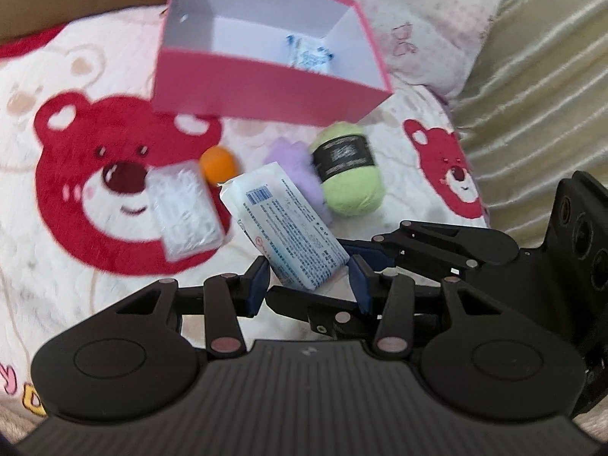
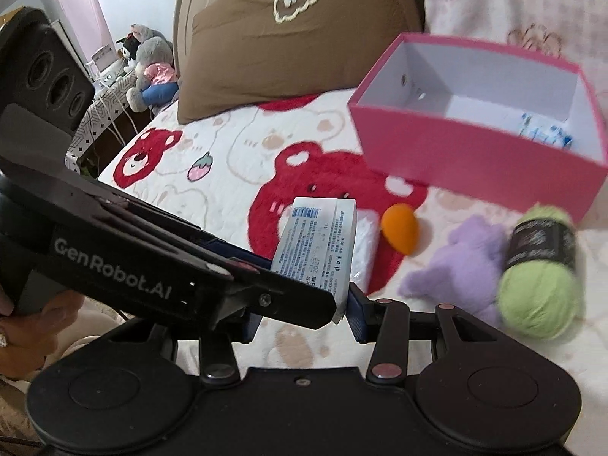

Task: Organize objects

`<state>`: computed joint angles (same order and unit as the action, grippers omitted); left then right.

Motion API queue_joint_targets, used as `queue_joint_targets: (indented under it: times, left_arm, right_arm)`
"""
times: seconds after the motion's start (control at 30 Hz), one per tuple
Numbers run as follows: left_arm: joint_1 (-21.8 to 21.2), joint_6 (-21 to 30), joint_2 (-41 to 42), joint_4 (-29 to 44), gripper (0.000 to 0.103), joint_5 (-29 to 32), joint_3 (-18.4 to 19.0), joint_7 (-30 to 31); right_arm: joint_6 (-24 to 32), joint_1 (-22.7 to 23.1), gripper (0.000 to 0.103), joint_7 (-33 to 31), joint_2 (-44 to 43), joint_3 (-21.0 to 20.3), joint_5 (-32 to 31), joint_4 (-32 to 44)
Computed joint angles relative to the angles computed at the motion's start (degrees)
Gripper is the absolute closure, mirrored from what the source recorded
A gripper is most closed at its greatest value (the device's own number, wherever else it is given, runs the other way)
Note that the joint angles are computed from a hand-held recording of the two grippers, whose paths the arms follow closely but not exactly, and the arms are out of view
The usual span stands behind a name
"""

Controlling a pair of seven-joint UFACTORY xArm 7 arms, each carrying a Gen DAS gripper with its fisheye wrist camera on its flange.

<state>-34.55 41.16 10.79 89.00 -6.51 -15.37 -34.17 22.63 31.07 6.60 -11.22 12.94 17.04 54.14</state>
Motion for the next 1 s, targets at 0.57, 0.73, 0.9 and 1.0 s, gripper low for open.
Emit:
queue_joint_targets:
  times: [0.57, 0.73, 0.9, 1.0]
  left_arm:
    - [-5.2, 8.8, 14.9, 26.8, 0.061, 4.7, 2.0, 4.5]
    - [-4.6, 7.7, 15.7, 25.1, 0.06, 2.0, 2.4, 3.5]
    - [-3.4, 5.0, 14.3, 18.3, 0.061, 3.1, 3.8, 1.2]
    - [-2.4, 5.4, 14.5, 16.5, 0.061, 3.9, 4.0, 1.0]
  right_arm:
    - [1.6, -3.7, 0.066, -1.5, -4.9, -2.5, -2.1, 0.6]
    - [0.9, -2.8, 0.067, -5.3, -3.9, -4.1, 1.0, 0.1]
    - [-3.3, -3.4, 0.063, -4.8, -1.9, -3.4, 3.1, -3.0]
    - [-5.5, -2.1, 0.053, -6.9, 0.3, -4.3, 6.3, -3.5]
